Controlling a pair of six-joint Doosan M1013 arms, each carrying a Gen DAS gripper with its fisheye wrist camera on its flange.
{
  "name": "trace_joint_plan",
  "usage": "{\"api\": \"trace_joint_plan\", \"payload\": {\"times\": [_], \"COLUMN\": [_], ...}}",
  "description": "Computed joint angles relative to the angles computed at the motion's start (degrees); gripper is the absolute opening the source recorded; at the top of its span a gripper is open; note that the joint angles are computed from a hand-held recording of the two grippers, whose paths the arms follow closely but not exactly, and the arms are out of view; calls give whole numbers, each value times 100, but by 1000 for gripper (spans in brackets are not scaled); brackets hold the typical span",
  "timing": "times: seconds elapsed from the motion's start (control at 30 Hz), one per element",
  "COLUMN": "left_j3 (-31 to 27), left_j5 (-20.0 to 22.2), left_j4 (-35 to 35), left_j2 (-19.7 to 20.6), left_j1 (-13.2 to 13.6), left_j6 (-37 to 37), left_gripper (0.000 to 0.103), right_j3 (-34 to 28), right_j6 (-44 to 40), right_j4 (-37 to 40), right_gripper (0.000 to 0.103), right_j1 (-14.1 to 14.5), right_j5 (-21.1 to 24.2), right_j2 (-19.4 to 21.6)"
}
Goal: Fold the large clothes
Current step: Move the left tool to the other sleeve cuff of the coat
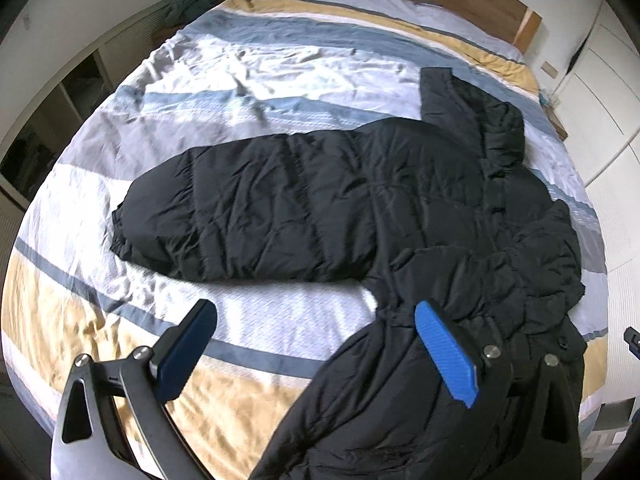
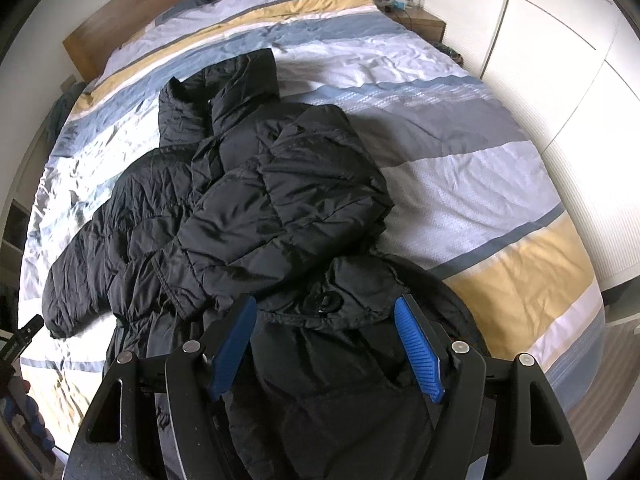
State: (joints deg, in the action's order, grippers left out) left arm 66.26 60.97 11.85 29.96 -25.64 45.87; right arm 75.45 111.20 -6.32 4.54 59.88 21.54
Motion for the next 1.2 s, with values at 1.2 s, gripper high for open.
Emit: {"api": "trace_joint_plan", "payload": {"times": [1.2], "left_j3": [819], "left_j5": [-280], "left_j4": [-553], "left_j2": [203], "left_j1": [1056], "left_j6": [-1260], "left_gripper": [100], "right_j3": [-163], "right_j6": [73], "right_j4": [-58], "right_gripper": [74], "right_j1": [120], "right_j5": [444], "right_j2": [262]}}
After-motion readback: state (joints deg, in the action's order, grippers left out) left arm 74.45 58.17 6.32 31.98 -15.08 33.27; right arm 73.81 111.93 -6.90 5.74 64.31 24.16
